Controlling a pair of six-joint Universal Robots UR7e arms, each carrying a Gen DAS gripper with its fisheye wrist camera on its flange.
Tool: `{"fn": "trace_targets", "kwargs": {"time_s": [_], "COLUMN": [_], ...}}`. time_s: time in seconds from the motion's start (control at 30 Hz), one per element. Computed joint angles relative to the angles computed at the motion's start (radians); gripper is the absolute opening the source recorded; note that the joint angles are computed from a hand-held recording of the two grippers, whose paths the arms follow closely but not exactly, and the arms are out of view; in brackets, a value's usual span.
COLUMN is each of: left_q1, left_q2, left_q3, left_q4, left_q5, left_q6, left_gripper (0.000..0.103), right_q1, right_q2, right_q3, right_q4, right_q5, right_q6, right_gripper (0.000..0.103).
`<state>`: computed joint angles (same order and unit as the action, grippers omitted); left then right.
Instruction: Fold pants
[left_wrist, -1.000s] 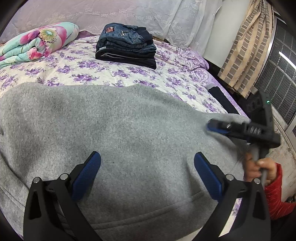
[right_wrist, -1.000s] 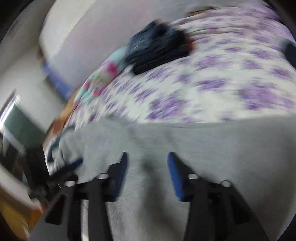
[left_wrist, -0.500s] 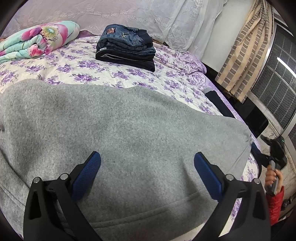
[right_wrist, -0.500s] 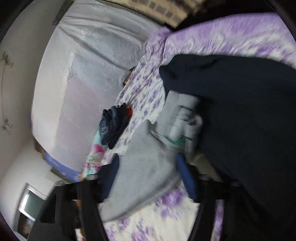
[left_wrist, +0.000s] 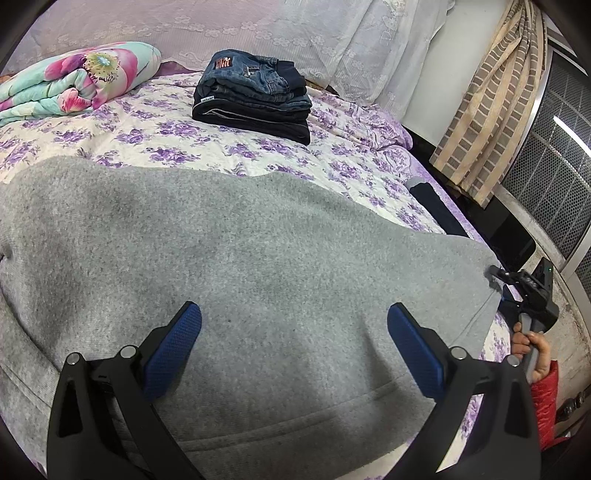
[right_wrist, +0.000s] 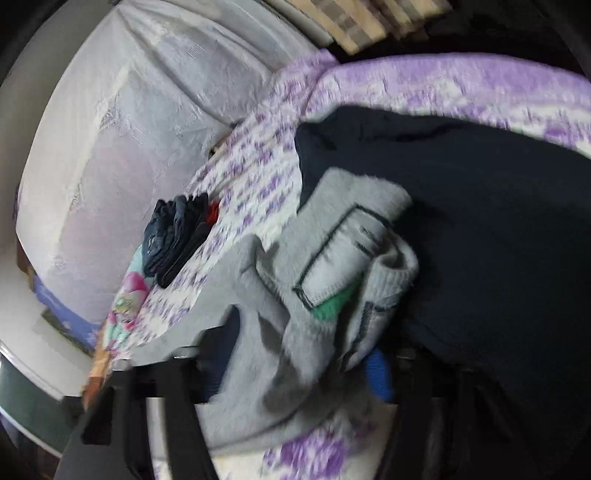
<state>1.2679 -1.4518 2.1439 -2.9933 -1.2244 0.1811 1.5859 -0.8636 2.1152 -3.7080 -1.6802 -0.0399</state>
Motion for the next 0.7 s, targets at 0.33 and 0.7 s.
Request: {"fn": "trace_targets", "kwargs": {"time_s": [0.33, 0.7], "left_q1": [-0.028, 0.228], "left_q2": [-0.199, -0.232], "left_q3": [0.167, 0.108], "left_q4": [-0.321, -0.287], "left_q5": [0.133, -0.123], "left_q6": [0.136, -0.205], "left_gripper": [0.098, 0.098], "right_q1": [0.276, 0.507], "right_q2": [0.139, 0.499], "right_q3": [-0.1, -0.449], "right_q4": [-0.287, -0.201], "right_q5": [-0.277, -0.491], "right_q6": [-0.432, -0.914], "right_gripper": [0.027, 0.027]}}
